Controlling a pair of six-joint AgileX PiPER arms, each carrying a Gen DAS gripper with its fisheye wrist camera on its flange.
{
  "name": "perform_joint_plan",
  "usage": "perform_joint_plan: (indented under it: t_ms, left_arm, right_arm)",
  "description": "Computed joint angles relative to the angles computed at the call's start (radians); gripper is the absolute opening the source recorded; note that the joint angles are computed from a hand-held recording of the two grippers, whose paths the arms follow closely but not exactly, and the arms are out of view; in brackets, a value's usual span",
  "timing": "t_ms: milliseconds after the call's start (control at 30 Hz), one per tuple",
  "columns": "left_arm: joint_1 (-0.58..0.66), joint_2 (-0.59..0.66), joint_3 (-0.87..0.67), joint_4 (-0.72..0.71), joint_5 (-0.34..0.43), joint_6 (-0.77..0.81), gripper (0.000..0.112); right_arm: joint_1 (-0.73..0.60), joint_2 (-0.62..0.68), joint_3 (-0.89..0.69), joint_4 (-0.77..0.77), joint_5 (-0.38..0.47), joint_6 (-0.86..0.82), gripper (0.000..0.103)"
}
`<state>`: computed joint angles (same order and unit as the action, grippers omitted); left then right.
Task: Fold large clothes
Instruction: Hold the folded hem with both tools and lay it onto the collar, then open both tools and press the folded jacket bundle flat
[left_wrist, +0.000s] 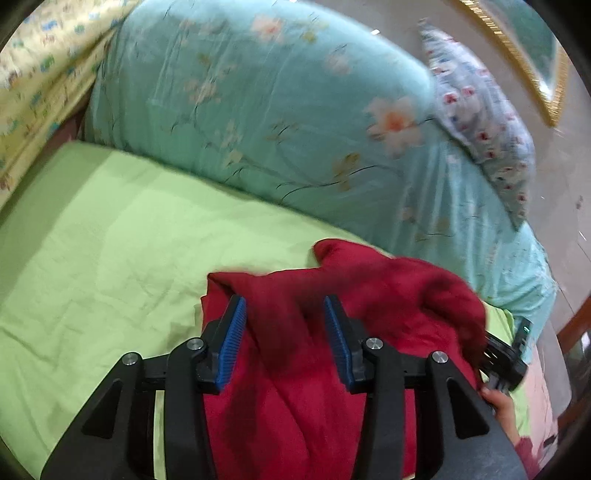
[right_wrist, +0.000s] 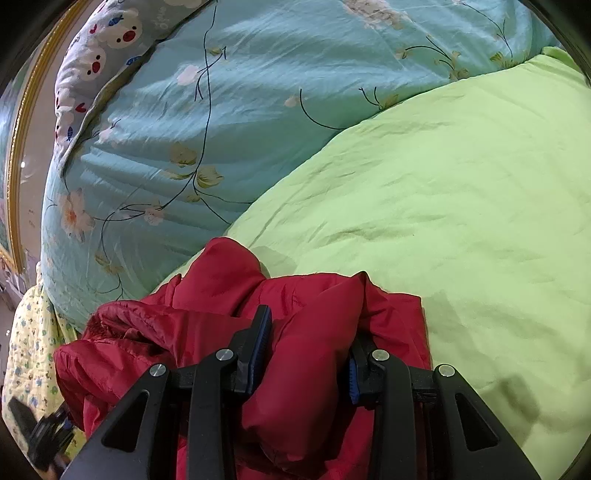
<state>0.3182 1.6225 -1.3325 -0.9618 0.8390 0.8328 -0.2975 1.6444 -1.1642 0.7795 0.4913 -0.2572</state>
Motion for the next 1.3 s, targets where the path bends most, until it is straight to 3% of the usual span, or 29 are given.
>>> perform_joint_plan:
  t_ms: [67,167,300,367,500,567,633,733,833,900,1033,1167,1300]
  left_arm:
    - [0.004,-0.043,0.047,-0.026,0.034,0.061,0.05]
    - [-0.058,-0.057,0.083,0.016,0.036,0.084,0.051]
    - [-0.21,-0.01,0.095,0.186,-0.077,0.001,0.051]
    - [-0.267,0.017,0.116,0.271,-0.178,-0.057,0.051]
    - [-0.296,0.051,0.132,0.257,-0.273,-0.044,0.052]
    - [-0.302,0.064,0.119,0.267,-0.282,-0.07,0.052]
    - [-0.321,0.069,0.117,0.295,-0.306,-0.103,0.053]
    - [-0.34,0.079,0.106,0.338,-0.331,-0.146,0.054]
    - [-0.346,0.09,0.091,0.358,-0.325,-0.171,0.055]
    - [-0.347,0.1,0.076,0.374,-0.316,-0.187,0.055]
    - [-0.333,0.104,0.049,0.374,-0.274,-0.195,0.055]
    - [-0.265,0.055,0.066,0.251,-0.217,-0.097,0.055]
    - [-0.242,0.101,0.023,0.309,-0.223,-0.15,0.055]
  right_arm:
    - [0.007,0.008,-0.008,-0.021,-0.007,0.022,0.035]
    - [0.015,0.016,-0.028,-0.064,0.002,0.054,0.036]
    - [0.015,0.002,-0.009,-0.007,-0.023,-0.003,0.039]
    - [0.012,-0.016,-0.002,-0.008,-0.014,0.0,0.042]
    - [0.014,-0.113,0.028,-0.049,-0.006,0.046,0.059]
    - [0.031,-0.191,0.068,-0.098,-0.04,0.076,0.079]
    - [0.068,-0.287,0.118,-0.174,-0.085,0.109,0.087]
    - [0.132,-0.335,0.126,-0.293,-0.062,0.133,0.088]
    - [0.214,-0.288,0.086,-0.472,-0.003,0.189,0.088]
    - [0.267,-0.247,0.068,-0.646,0.003,0.315,0.088]
    - [0.282,-0.086,-0.019,-0.771,0.084,0.423,0.089]
    - [0.225,-0.005,-0.058,-0.702,0.071,0.381,0.1]
    - [0.154,0.047,-0.105,-0.575,0.097,0.327,0.103]
